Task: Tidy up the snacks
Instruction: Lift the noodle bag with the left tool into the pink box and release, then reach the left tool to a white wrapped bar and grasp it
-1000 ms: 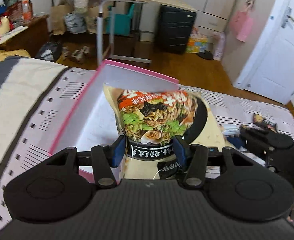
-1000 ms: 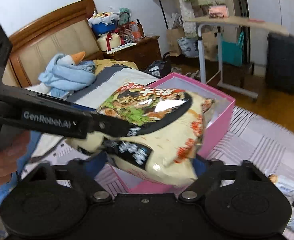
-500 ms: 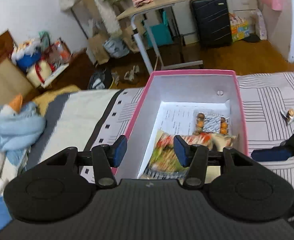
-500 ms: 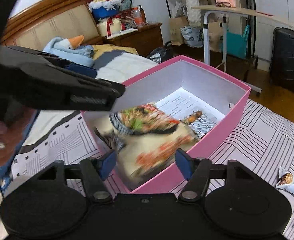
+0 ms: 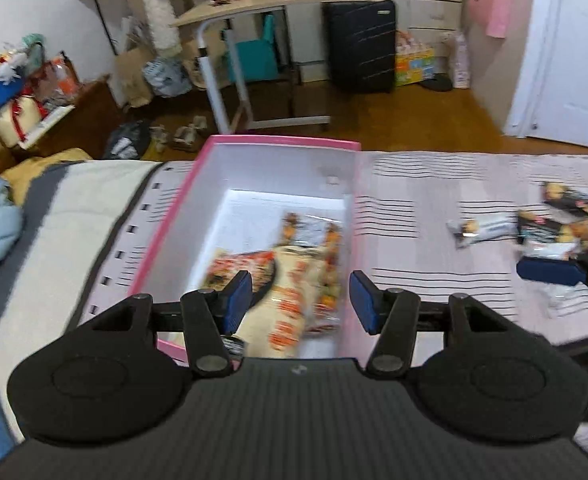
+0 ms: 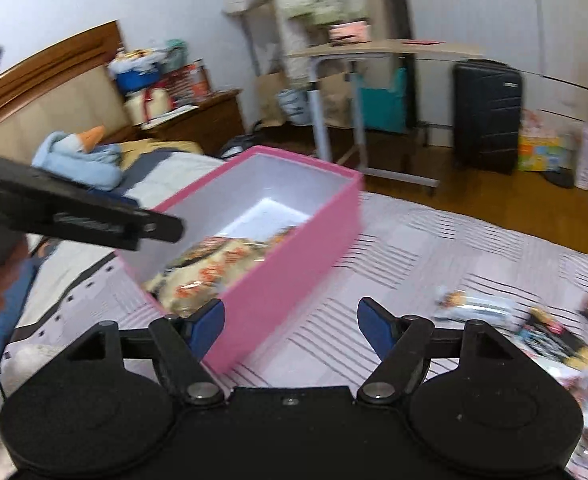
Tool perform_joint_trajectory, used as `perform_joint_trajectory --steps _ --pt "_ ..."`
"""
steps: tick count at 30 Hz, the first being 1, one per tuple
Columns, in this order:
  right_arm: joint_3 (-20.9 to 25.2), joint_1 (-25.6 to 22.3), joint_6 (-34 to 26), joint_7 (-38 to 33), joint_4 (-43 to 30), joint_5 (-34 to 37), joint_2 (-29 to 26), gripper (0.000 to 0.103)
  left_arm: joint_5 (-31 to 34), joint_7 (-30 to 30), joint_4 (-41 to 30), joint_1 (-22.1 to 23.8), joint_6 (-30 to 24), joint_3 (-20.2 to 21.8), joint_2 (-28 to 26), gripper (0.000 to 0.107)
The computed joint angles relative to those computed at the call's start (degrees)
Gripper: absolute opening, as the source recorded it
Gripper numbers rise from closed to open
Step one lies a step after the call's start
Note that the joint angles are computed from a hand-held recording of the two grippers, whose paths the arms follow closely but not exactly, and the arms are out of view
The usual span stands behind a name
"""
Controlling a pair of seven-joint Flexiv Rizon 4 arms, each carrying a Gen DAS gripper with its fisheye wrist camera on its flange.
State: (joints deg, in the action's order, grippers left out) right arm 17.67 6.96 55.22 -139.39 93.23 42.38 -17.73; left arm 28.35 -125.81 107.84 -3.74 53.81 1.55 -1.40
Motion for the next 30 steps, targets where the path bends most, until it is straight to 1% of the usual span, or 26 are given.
perform_joint_trajectory --steps 3,5,8,13,15,17,18,21,22,24,25,27,28,30 --pt "-1.22 -0.33 1.90 2.09 0.89 -0.97 1.35 0.078 -1.83 1.51 0.11 -0.77 0.67 -0.80 0.72 0.053" --pt "-1.70 -1.18 2.85 2.27 1.67 -0.83 2.46 0.078 -2.92 2.51 0.11 -1.30 1.34 -1.33 1.28 0.053" --pt "-2.53 -1.72 6.36 2.75 3.87 -0.94 4.13 0.080 -5.32 4.01 0.36 -1.93 3.17 -1.95 1.71 0.053" --pt "-3.44 -3.60 11.16 1.96 6.52 1.43 5.08 0.080 -9.05 7.09 0.04 -2.97 6.17 -2.90 -0.11 0.053" --pt "-4.11 -4.18 11.38 2.93 7.16 0.59 4.81 0.080 -10.43 8.43 -0.84 -3.59 6.87 -3.22 -2.03 0.053" --pt "-4.49 -4.42 13.67 3.31 8.17 -0.31 4.34 0.080 -11.29 9.32 -1.78 -4.38 7.83 -3.23 -4.17 0.053" --pt "-4.90 -4.17 14.72 4.50 8.81 -1.93 4.06 0.080 -12.39 10.40 -1.94 -4.64 9.50 -3.28 -5.50 0.053" --pt "-5.93 -3.59 17.80 9.93 10.36 -7.02 2.72 0.080 -19.79 15.88 -1.44 -4.66 14.81 -3.95 -9.40 0.053" --pt "-5.72 -4.51 17.39 10.99 10.09 -7.26 2.04 0.080 -21.46 17.20 -1.47 -4.87 16.36 -4.02 -10.68 0.053" --pt "-4.86 -6.32 16.12 13.27 9.22 -6.78 0.79 0.080 -23.34 19.11 -2.64 -5.63 17.81 -3.78 -13.51 0.053" --pt "-4.20 -7.36 15.36 13.54 8.43 -6.03 -0.11 0.080 -25.25 21.17 -2.74 -5.42 19.26 -4.37 -14.94 0.053" --pt "-3.50 -8.16 15.87 14.19 8.25 -5.93 -1.59 0.080 -28.58 24.56 -3.31 -5.20 21.60 -5.20 -17.75 0.053" --pt "-2.93 -8.54 16.02 13.71 8.00 -6.13 -2.46 0.080 -30.32 26.81 -3.83 -4.85 22.21 -5.97 -19.23 0.053" --pt "-0.70 -10.24 16.16 11.42 7.26 -4.69 -3.96 0.079 -31.28 29.19 -6.19 -5.84 21.14 -5.23 -21.93 0.053"
